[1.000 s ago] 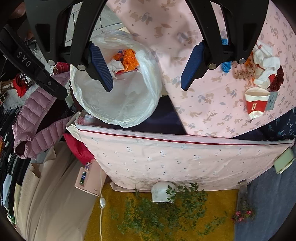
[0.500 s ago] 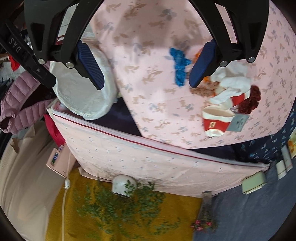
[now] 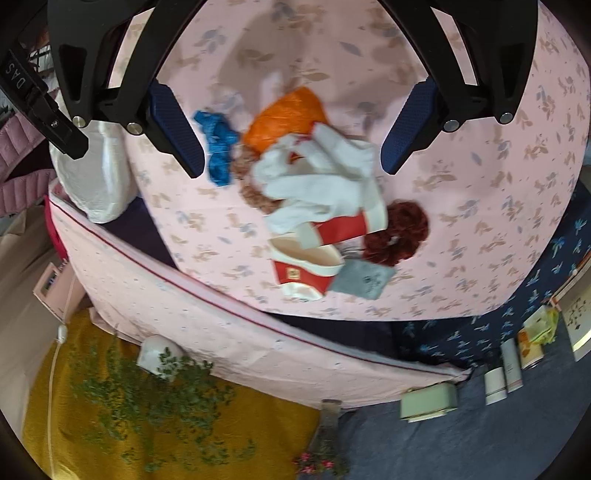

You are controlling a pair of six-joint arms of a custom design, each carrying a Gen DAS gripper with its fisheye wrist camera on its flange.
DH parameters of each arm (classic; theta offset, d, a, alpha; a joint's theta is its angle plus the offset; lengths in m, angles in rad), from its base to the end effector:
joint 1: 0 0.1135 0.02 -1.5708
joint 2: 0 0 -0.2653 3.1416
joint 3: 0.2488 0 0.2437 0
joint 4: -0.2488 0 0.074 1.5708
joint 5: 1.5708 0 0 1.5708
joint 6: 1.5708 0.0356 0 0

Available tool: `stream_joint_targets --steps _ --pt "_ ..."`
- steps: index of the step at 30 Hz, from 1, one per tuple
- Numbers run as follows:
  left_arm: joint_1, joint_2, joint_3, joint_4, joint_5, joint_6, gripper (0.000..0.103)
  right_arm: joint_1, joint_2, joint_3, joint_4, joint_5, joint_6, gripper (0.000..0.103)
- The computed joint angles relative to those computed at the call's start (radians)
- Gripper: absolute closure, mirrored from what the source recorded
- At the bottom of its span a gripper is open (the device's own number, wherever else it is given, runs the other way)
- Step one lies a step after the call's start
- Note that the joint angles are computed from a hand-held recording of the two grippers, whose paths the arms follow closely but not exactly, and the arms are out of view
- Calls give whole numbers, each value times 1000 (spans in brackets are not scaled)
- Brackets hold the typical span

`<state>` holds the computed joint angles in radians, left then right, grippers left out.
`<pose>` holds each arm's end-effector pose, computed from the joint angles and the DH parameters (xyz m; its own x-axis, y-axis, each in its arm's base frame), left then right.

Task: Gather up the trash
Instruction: 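Grasp the white gloves with the left tool while the right tool grasps the blue ribbon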

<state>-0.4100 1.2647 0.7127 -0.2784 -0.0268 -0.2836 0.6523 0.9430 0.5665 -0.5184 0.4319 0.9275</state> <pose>0.2265 -0.0974 0.2128 -0.7568 0.0240 -0.6532 0.1772 0.9694 -0.1698 0.1461 0.0928 0.2142 -0.6465 0.4206 -0.6365 0.2902 0.9072 0.3047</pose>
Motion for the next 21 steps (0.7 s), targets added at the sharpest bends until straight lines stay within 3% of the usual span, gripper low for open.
stream_joint_targets --steps 7,15,21 --pt "135 53 -10 22 66 53 11 4 213 29 151 -63 -19 54" --pt "167 152 40 48 117 84 13 -32 411 66 271 -123 -50 54" --pt "164 226 89 38 158 105 39 -62 511 82 325 -158 -76 56"
